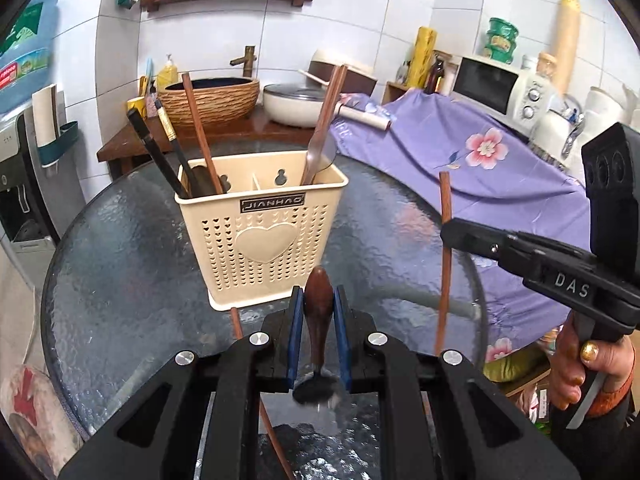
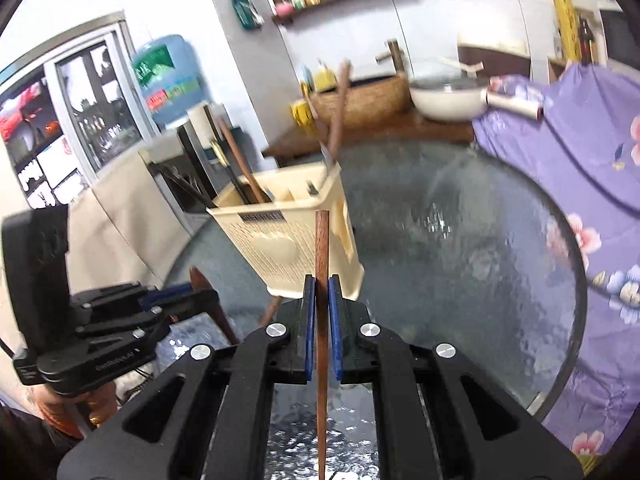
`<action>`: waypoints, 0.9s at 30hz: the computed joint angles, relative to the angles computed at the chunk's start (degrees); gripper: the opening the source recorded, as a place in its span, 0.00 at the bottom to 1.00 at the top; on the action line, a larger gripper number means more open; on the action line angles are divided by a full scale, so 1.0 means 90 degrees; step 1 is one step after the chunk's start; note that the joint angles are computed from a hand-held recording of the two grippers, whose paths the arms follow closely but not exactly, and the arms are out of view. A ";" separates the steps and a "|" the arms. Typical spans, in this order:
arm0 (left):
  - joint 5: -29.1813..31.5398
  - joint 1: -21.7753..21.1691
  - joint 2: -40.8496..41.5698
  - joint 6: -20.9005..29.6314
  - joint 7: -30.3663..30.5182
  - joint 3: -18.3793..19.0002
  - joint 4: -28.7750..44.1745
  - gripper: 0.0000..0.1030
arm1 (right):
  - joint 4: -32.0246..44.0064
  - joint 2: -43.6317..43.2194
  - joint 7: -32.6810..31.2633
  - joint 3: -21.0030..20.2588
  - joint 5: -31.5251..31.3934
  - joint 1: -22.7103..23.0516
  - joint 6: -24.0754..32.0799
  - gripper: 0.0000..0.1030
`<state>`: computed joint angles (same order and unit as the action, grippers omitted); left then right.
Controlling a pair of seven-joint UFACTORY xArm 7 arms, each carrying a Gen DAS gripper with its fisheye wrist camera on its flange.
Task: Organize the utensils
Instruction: 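Lift the wooden spoon over the caddy while the right tool lifts the chopstick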
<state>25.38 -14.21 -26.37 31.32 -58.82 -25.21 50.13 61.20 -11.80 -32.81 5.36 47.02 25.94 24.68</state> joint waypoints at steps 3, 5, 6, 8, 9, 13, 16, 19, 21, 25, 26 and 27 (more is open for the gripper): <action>0.0039 0.0001 0.0048 -0.0065 -0.0017 -0.0042 0.0032 0.14 | -0.0053 -0.0171 0.0008 0.0047 -0.0107 0.0028 -0.0079 0.07; 0.0105 0.0007 0.0136 -0.0083 -0.0034 -0.0087 0.0117 0.14 | -0.0053 -0.0227 0.0020 0.0029 -0.0158 0.0075 -0.0064 0.07; 0.0114 -0.0014 0.0143 -0.0095 -0.0011 -0.0071 0.0141 0.14 | -0.0071 -0.0262 0.0045 0.0024 -0.0198 0.0086 -0.0067 0.07; 0.0162 -0.0021 0.0108 -0.0116 0.0017 -0.0060 0.0171 0.14 | -0.0061 -0.0294 0.0138 0.0020 -0.0304 0.0100 -0.0109 0.07; 0.0210 -0.0004 0.0080 -0.0110 0.0032 -0.0072 0.0206 0.14 | -0.0046 -0.0294 0.0150 0.0005 -0.0328 0.0118 -0.0113 0.07; 0.0305 0.0072 0.0027 -0.0120 0.0119 -0.0064 0.0362 0.14 | 0.0082 -0.0343 0.0247 -0.0025 -0.0486 0.0149 -0.0090 0.07; 0.0335 0.0126 -0.0002 -0.0082 0.0324 -0.0016 0.0570 0.14 | 0.0298 -0.0312 0.0269 -0.0044 -0.0607 0.0167 -0.0055 0.07; 0.0353 0.0196 -0.0029 -0.0026 0.0593 0.0048 0.0848 0.14 | 0.0628 -0.0223 0.0263 -0.0037 -0.0717 0.0170 -0.0016 0.07; 0.0319 0.0253 -0.0034 0.0015 0.0776 0.0101 0.1077 0.14 | 0.0944 -0.0119 0.0265 -0.0018 -0.0833 0.0150 0.0108 0.07; 0.0496 0.0632 0.0001 0.0219 0.1002 0.0070 0.1715 0.14 | 0.1955 0.0260 0.0477 0.0053 -0.1064 0.0013 0.0506 0.07; 0.0576 0.0741 0.0036 0.0279 0.0978 0.0017 0.1839 0.14 | 0.2228 0.0381 0.0534 0.0084 -0.1086 -0.0030 0.0535 0.07; 0.0702 0.0883 0.0112 0.0376 0.0953 -0.0047 0.2035 0.14 | 0.2412 0.0466 0.0587 0.0121 -0.1119 -0.0079 0.0538 0.07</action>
